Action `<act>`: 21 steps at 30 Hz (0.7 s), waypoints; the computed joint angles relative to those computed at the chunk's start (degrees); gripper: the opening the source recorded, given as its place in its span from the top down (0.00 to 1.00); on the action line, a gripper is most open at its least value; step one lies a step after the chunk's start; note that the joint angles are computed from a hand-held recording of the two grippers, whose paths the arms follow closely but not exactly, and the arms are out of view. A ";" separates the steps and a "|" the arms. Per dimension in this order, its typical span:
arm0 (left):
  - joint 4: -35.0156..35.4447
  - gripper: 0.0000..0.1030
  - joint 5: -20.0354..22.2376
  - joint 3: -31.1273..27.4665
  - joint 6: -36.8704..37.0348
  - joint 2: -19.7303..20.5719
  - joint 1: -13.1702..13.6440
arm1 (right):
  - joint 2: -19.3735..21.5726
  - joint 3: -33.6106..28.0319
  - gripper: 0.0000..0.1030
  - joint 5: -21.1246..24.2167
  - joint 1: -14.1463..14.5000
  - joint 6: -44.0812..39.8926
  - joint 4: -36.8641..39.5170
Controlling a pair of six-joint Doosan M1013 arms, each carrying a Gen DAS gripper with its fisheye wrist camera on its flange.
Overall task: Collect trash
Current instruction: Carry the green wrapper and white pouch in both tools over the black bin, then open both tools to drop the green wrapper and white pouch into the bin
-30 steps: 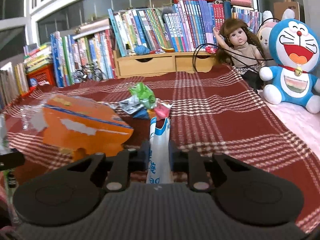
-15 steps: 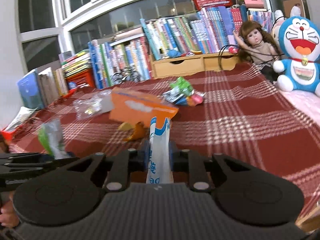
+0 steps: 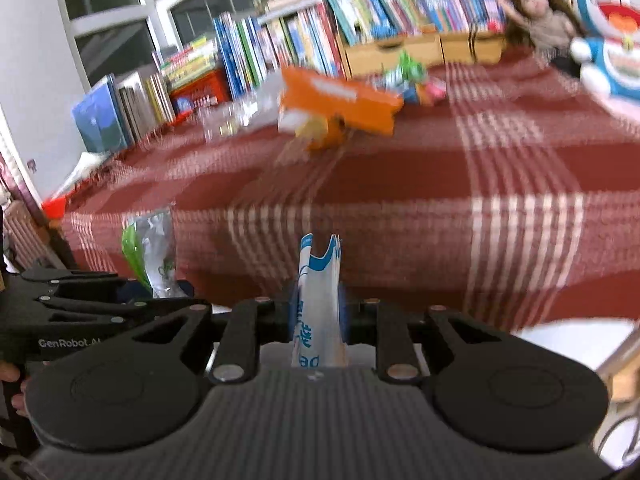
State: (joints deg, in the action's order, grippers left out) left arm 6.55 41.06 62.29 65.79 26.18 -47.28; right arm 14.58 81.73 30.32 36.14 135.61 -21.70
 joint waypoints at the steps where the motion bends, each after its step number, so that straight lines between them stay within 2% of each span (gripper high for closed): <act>1: -0.37 0.70 0.99 0.11 0.40 0.13 -0.05 | 0.22 0.12 0.76 0.68 0.07 -0.69 1.17; 11: -4.73 0.70 8.74 -0.11 -0.27 3.55 0.22 | 2.75 1.36 0.74 6.15 -0.06 -7.90 13.51; 16: -4.98 0.70 13.82 -1.22 -2.59 5.41 0.23 | 3.91 1.98 0.74 7.85 -0.59 -7.25 16.70; 21: -6.07 0.70 15.50 -1.55 -1.45 5.94 0.25 | 3.82 2.63 0.72 8.31 -0.76 -7.38 17.70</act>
State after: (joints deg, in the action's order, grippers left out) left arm 0.47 56.56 60.74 64.34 32.12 -47.02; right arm 18.40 84.36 38.63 35.38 128.24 -4.00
